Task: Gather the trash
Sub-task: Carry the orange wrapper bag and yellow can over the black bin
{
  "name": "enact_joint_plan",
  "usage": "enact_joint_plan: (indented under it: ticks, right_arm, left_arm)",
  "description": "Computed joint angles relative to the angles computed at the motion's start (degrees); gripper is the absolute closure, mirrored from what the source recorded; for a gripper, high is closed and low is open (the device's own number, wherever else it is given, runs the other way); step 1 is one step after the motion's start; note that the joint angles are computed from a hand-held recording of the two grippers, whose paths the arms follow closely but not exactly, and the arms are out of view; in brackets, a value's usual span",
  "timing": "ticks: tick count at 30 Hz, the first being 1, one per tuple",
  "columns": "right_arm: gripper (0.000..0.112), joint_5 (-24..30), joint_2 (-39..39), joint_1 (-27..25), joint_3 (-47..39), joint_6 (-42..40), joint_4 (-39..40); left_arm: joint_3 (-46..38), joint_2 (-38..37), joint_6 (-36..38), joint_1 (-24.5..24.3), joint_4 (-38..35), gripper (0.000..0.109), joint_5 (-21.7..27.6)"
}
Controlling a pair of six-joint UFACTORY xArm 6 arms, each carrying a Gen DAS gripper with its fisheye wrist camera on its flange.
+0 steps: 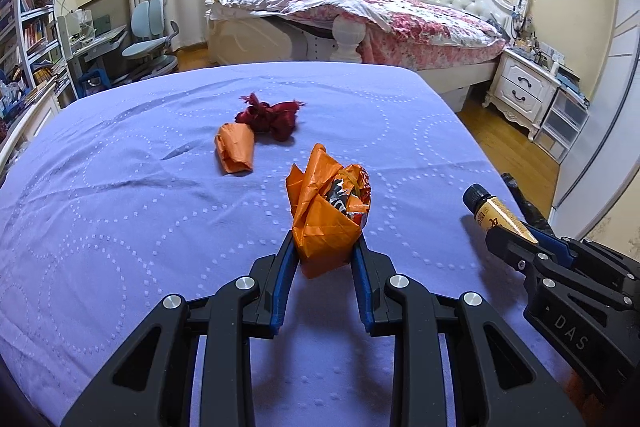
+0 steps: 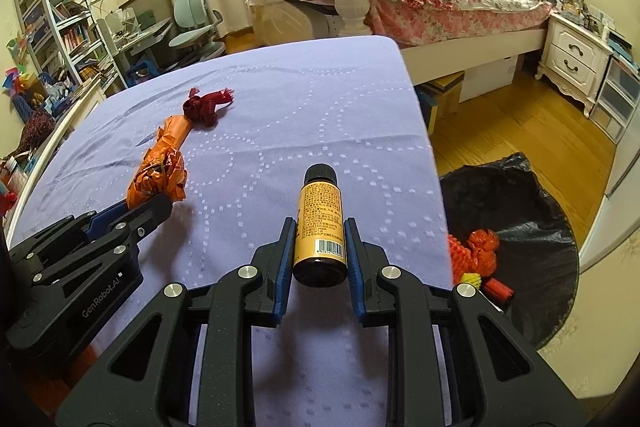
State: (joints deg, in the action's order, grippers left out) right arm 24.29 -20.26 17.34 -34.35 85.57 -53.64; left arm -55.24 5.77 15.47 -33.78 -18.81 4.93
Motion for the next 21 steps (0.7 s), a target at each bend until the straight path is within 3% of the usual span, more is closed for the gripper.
enact_joint_plan:
  ticks: [9,21]
  right_arm:
    - [0.089,5.17,-9.41,0.47,6.22,3.25,-0.34]
    - [0.089,9.83,-23.14,-4.76,15.39,2.53,2.35]
  left_arm:
    - [0.11,-0.93,6.80,-4.61,-6.66,0.080,-0.69]
    - [-4.74,2.69,7.61,-10.61,-5.89,0.080,-0.23]
